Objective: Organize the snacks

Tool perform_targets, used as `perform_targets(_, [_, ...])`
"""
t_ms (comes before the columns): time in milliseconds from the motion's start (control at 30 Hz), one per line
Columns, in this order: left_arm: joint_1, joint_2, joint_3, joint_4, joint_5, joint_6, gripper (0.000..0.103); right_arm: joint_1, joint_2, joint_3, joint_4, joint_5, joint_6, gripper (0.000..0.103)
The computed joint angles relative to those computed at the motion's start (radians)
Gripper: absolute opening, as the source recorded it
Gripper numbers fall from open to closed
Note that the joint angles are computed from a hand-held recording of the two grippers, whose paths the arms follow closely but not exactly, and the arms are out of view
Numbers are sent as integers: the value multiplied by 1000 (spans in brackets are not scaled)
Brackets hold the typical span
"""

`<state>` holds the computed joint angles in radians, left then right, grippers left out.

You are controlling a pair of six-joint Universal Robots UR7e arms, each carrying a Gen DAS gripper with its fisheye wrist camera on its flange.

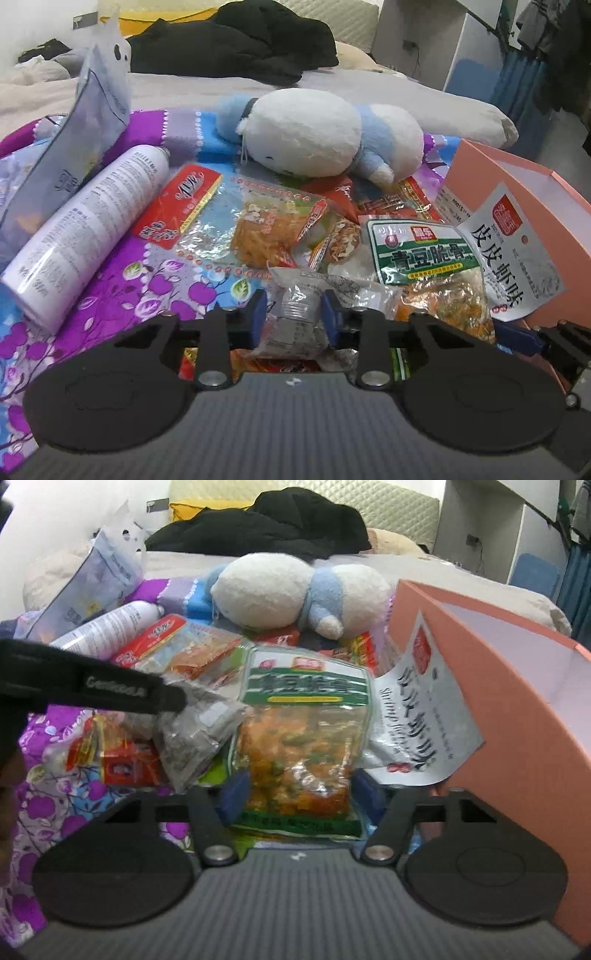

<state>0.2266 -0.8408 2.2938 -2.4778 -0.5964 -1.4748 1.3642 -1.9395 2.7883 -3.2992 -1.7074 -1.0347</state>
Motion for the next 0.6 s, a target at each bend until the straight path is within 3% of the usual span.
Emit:
perform_targets(167, [-44,-22,-21,125,-23,-103,33,-12,-122,-21,168,21,11,44])
perform_targets(433, [-139,-60,-44,327,-103,-330,32,-47,-353,-41,455,64,-1,42])
perform_targets(600, [-214,-68,-73,450,-176,-461,32,-107,-543,-66,717,107,-37,41])
